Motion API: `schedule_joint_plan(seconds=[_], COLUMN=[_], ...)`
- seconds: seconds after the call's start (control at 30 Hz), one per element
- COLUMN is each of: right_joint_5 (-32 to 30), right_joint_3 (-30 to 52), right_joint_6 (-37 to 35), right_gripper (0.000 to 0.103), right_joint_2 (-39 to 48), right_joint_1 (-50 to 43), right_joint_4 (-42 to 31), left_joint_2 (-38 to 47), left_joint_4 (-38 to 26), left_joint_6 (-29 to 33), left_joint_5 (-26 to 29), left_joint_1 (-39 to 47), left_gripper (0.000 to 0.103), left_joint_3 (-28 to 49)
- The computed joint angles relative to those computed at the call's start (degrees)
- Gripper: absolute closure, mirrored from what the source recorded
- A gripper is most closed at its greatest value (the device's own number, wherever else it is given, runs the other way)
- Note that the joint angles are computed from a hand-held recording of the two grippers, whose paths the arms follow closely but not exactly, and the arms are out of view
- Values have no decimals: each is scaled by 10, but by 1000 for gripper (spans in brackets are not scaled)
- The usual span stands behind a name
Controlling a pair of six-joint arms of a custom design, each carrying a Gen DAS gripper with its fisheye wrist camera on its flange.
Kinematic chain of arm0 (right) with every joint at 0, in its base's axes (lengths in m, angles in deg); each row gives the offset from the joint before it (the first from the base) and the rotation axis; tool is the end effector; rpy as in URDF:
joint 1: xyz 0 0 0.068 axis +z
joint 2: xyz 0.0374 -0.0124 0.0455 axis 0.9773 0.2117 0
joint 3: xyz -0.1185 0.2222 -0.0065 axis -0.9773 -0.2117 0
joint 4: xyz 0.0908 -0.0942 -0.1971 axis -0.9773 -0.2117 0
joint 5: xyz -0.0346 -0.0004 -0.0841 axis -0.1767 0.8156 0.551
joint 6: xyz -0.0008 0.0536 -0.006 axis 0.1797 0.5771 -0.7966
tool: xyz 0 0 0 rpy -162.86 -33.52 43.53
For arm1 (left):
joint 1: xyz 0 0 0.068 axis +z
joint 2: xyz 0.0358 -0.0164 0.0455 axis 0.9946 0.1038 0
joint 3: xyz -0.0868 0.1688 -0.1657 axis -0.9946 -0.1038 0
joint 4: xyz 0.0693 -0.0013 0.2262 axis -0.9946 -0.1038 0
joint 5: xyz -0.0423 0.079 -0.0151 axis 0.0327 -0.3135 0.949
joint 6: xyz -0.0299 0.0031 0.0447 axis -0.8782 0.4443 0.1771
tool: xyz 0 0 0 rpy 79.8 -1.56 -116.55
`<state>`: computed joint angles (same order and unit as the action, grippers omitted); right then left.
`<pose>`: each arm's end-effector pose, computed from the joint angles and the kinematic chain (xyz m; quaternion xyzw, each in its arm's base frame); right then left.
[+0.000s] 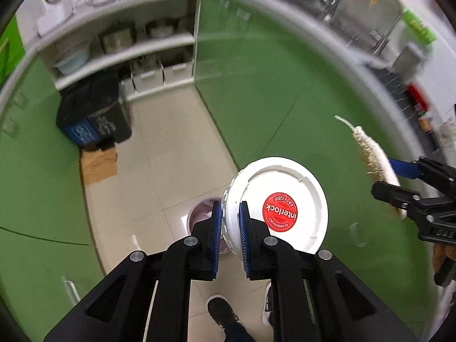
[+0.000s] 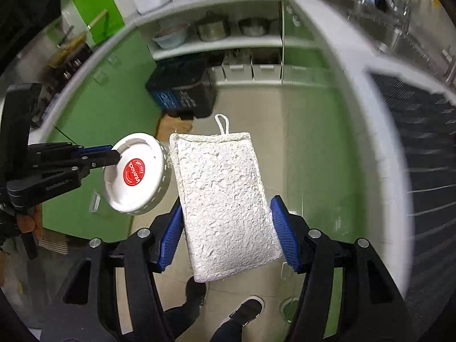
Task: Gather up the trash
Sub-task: 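Carry the lid and the sponge over the pink wastebasket with both grippers, then open the left gripper over the wastebasket while the right gripper releases the sponge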
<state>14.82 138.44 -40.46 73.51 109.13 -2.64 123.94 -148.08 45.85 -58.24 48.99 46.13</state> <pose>0.1901 0.1177 0.2653 -0.2030 0.9467 0.1034 0.2276 0.2070 -0.1434 0.2936 0.0621 0.9727 -0.0975 0.2011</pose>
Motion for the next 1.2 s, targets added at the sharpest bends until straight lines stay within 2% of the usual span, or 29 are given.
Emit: schedule_joint_plan(seconds=[0.07,0.17,0.33,0.37,0.4,0.43,0.63,0.97,1.2], right_joint_5=[-5,-9,-16,-17,-18,-19,-26,-43,-61], right_joint_3=[-67,-143,-193,-198,-199,-198,-183,-148,-91], right_joint_6=[5,4,-4,-6,-7,-7,-13,-10,-12], right_gripper=[43,43,43,43,43,43,43,43,42], right_joint_2=[24,75,162,180,194,203,263,336,445], right_joint_1=[-1,-5,-14,-16,-17,-18,-14,19,53], right_joint_4=[84,202,325,345,359,366,399,421,456], left_joint_2=[0,47,117,123,132,137,134,50,-16], left_joint_4=[86,246,383,396,412,430,456,420,415], left_joint_6=[13,31,39,35,35,33,19,25,42], left_joint_5=[15,42,55,56,55,53,48,47,59], left_joint_1=[19,44,64,65,68,71,79,123,172], left_gripper=[90,90,88,74,30,7,6,6,6], left_joint_3=[-94,-217,-289,-294,-299,-306,-322,-356,-406])
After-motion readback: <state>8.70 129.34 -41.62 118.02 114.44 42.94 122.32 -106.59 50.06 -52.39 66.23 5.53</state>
